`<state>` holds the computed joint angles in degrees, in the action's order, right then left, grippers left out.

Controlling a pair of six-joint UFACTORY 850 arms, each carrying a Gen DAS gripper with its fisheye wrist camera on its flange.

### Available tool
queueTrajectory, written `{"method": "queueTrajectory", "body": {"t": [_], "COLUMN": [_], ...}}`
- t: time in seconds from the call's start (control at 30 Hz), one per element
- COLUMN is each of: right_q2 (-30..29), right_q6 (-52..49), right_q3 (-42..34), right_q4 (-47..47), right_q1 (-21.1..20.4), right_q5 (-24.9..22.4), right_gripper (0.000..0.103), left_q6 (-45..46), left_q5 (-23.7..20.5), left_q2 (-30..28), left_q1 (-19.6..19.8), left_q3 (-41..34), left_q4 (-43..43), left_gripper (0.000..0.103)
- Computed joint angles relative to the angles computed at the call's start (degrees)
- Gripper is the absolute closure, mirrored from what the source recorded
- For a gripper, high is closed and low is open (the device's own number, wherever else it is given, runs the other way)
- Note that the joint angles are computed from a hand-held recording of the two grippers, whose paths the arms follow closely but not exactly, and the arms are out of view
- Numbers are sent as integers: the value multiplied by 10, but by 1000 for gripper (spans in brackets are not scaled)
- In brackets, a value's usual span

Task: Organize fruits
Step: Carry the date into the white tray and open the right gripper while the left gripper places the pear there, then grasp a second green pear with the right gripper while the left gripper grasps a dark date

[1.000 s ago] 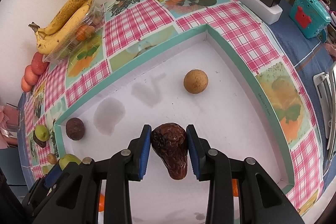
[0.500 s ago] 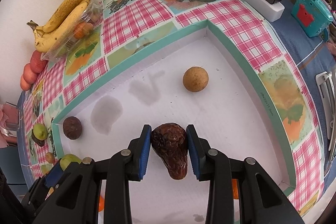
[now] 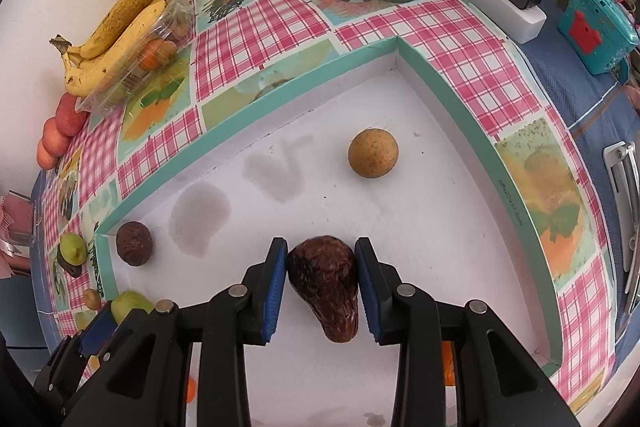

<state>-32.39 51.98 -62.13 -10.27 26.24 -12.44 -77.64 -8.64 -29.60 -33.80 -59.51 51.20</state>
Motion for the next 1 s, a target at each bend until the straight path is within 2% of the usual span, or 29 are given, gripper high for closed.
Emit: {"method": "queueTrajectory", "body": {"t": [0.03, 0.1, 0.17, 0.23, 0.3, 0.37, 0.43, 0.47, 0.5, 0.67, 0.9, 0.93, 0.97, 1.0], "right_q2": [-1, -1, 2, 11, 22, 30, 36, 38, 40, 32, 19, 18, 15, 11], "right_q6": [-7, -16, -5, 21, 55, 74, 79, 87, 108, 89, 63, 62, 64, 69], "right_q3": [0, -2, -3, 0, 5, 9, 11, 12, 12, 4, -15, -17, -22, -27], "right_q4": [5, 9, -5, -35, -74, -98, -112, -125, -150, -136, -124, -126, -132, -142], "right_q1": [0, 0, 0, 1, 3, 4, 5, 5, 6, 9, 25, 28, 32, 37], "right_q5": [1, -3, -7, -1, 4, 7, 6, 5, 1, -5, -19, -19, -21, -25], "right_gripper": [64, 53, 52, 49, 42, 41, 37, 29, 26, 26, 25, 23, 13, 8], "left_q6": [-4, 6, -1, -23, -60, -85, -130, -157, -186, -334, -446, -456, -459, -460], "left_q5": [-2, -6, -11, -16, -23, -33, -40, -46, -53, -92, -99, -100, -101, -102], "left_q2": [1, 5, 12, 21, 32, 42, 51, 55, 59, 87, 122, 127, 130, 132], "left_q1": [-1, -2, -1, 2, 8, 18, 31, 36, 41, 72, 113, 119, 120, 123], "left_q3": [0, 0, 2, 7, 15, 22, 31, 35, 41, 75, 119, 125, 128, 130], "left_q4": [5, -1, 8, 23, 44, 47, 64, 78, 94, 169, 224, 231, 232, 232], "left_gripper": [47, 47, 46, 42, 37, 33, 28, 25, 21, 6, 2, 2, 2, 1]}}
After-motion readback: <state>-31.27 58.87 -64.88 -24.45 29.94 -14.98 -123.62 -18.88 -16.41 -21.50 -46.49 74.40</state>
